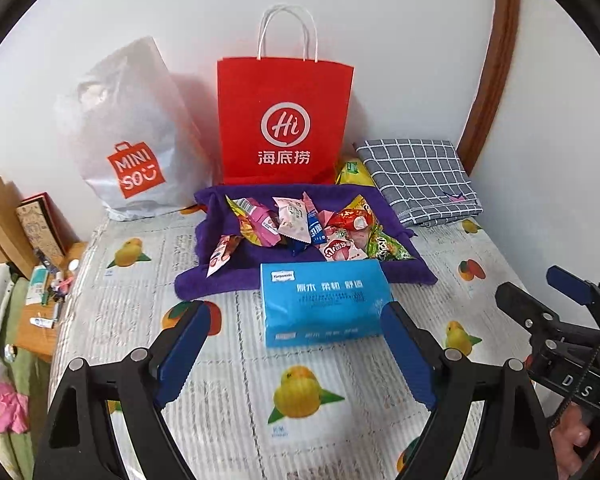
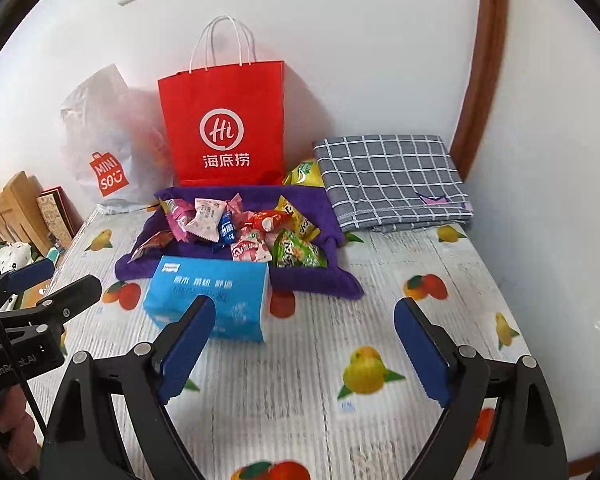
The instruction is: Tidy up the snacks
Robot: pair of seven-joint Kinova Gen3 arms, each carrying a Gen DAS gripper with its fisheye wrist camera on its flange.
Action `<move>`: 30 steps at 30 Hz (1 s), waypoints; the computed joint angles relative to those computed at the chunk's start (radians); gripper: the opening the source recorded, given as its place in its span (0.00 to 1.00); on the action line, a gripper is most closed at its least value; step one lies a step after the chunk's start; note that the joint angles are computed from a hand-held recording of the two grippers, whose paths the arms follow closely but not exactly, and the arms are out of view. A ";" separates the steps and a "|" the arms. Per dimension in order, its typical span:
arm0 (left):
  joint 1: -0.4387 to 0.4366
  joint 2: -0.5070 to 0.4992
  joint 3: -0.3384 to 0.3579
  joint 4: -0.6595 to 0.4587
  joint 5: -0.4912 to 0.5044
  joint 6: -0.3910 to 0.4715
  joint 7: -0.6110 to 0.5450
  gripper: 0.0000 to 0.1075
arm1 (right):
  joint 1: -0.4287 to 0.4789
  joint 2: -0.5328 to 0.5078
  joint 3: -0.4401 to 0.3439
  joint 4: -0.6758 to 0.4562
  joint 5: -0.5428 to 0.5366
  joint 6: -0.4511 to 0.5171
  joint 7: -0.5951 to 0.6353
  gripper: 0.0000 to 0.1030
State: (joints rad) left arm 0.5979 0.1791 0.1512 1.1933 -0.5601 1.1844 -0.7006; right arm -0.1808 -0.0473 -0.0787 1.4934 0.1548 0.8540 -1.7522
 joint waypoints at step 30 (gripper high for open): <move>0.186 -0.085 0.148 0.098 -0.312 0.180 0.327 0.81 | 0.087 -0.283 0.016 0.249 -0.129 -0.059 0.100 0.95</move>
